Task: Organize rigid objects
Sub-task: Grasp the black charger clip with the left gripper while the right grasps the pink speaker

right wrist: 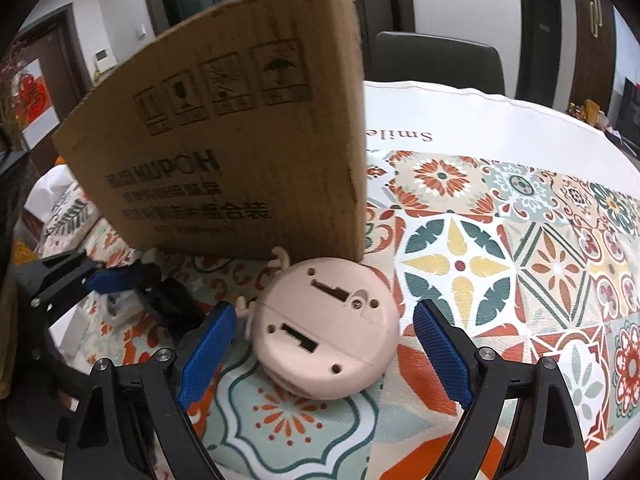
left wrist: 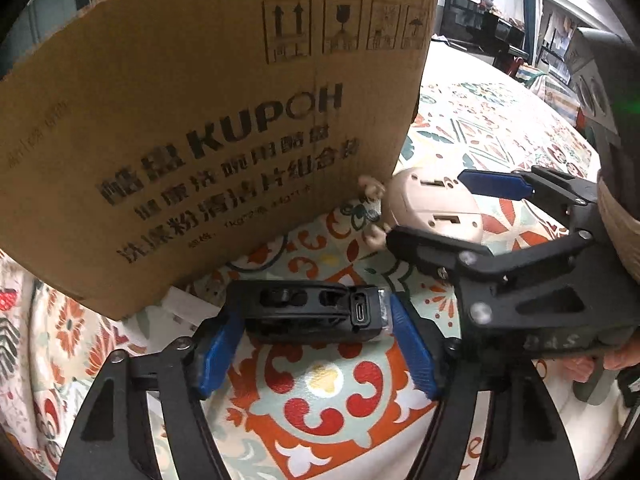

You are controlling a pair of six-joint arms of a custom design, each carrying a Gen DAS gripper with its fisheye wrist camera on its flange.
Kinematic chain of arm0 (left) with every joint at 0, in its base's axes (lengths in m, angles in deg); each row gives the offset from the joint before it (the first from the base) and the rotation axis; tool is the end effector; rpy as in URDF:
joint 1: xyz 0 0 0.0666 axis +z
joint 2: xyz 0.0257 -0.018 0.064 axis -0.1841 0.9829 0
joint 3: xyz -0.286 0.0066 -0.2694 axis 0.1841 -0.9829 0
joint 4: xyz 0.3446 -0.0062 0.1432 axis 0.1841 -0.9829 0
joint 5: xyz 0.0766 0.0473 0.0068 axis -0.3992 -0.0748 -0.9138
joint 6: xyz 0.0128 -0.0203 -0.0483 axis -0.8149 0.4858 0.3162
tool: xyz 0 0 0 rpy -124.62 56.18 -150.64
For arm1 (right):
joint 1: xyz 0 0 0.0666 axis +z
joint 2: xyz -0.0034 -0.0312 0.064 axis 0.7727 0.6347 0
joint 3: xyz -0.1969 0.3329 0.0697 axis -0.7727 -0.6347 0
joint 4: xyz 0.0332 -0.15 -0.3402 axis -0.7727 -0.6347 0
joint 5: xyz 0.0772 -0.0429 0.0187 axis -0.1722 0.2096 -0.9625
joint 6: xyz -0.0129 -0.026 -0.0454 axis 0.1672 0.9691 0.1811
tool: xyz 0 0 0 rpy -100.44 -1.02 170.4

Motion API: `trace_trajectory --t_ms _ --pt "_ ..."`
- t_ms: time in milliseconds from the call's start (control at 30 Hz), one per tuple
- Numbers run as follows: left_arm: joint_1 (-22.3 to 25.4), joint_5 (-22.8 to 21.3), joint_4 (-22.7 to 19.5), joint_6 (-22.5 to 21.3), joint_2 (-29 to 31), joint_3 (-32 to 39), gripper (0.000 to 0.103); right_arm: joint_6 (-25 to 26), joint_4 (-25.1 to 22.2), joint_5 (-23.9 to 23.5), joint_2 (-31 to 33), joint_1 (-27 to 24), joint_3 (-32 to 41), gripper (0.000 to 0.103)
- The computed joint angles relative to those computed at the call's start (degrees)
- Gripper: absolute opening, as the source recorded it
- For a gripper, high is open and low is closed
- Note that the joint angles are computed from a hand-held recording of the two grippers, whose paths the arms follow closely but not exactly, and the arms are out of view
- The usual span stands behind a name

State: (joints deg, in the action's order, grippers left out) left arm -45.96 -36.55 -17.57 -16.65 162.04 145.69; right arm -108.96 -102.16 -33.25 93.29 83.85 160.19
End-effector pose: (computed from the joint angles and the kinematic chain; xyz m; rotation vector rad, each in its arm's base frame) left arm 0.5107 -0.3645 0.4227 0.8767 2.4497 -0.2569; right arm 0.4637 0.2926 0.4164 0.0382 2.4283 0.1795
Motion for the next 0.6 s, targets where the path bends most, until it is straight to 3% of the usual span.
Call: trace_trajectory --t_ms 100,233,600 --pt "-0.2 -0.5 0.9 0.1 -0.3 -0.9 0.072 -0.4 -0.6 -0.2 0.6 -0.5 0.5 0.088" --pt "-0.2 -0.6 1.9 0.8 -0.7 -2.0 0.071 -0.4 -0.6 0.0 0.4 -0.7 -0.2 0.074" --pt "0.1 -0.8 5.2 3.7 -3.0 -6.2 0.071 -2.5 -1.0 2.4 -1.4 0.2 -2.6 0.073"
